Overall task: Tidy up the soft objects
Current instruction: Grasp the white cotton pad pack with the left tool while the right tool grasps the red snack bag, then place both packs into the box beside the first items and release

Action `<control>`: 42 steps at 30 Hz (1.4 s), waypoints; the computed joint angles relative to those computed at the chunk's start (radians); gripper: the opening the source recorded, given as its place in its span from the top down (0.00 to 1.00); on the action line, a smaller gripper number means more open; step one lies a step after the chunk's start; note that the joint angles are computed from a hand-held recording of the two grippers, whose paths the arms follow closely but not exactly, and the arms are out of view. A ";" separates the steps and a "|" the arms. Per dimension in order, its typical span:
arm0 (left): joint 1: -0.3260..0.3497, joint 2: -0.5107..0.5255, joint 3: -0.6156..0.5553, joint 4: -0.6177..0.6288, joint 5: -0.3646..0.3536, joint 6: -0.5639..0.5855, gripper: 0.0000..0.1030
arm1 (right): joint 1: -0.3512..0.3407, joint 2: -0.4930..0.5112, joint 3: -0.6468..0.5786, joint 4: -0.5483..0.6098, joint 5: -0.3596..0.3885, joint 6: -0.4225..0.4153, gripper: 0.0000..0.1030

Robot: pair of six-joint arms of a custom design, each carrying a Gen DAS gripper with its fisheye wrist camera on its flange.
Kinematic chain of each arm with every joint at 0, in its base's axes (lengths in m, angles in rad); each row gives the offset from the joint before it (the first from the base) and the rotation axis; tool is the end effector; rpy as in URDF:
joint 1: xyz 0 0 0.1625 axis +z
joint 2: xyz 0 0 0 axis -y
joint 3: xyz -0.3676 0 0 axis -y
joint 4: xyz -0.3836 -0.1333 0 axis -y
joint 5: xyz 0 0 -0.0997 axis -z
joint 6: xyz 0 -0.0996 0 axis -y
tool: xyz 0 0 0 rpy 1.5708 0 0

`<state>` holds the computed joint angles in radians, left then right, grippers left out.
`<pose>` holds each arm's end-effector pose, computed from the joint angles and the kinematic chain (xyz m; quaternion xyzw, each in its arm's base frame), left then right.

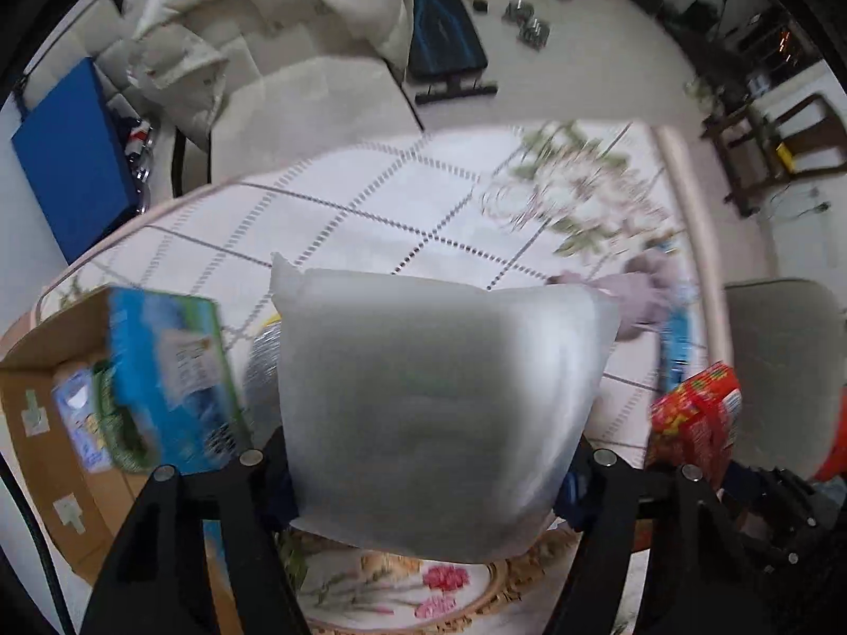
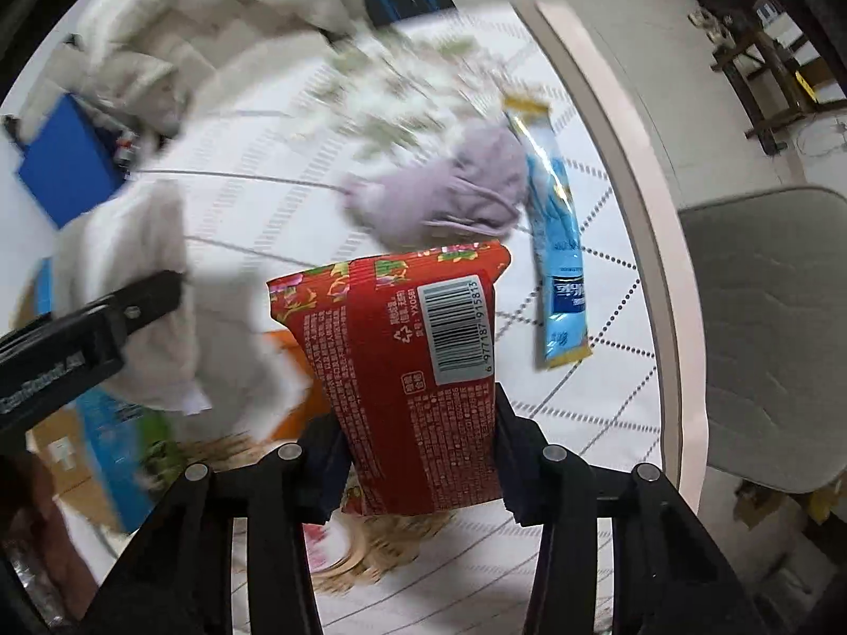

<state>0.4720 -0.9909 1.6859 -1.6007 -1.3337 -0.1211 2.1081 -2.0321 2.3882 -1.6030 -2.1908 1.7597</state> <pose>-0.3872 -0.3736 0.0866 0.4749 0.8105 0.2017 0.2773 0.2002 -0.1887 0.2494 -0.4991 -0.7979 0.2117 0.2635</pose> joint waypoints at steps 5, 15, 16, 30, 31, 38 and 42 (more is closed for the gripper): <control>0.054 -0.122 -0.073 0.093 0.023 0.038 0.33 | 0.221 0.292 -0.213 -0.054 -0.036 0.122 0.53; 0.336 -0.148 -0.331 0.433 0.299 0.045 0.33 | 0.151 0.882 -0.481 -0.715 0.045 -0.255 0.53; 0.360 -0.135 -0.354 0.456 0.314 0.032 0.33 | 0.128 0.922 -0.501 -0.757 0.069 -0.286 0.53; 0.563 0.082 -0.560 0.619 0.388 0.001 0.33 | -0.056 1.283 -0.774 -0.780 0.192 -0.470 0.53; 0.569 0.090 -0.562 0.624 0.391 -0.001 0.33 | -0.065 1.293 -0.781 -0.778 0.197 -0.478 0.53; 0.579 0.114 -0.562 0.657 0.413 -0.008 0.30 | -0.124 1.363 -0.825 -0.807 0.258 -0.541 0.51; 0.578 0.139 -0.602 0.703 0.383 -0.023 0.28 | -0.142 1.367 -0.827 -0.810 0.275 -0.571 0.46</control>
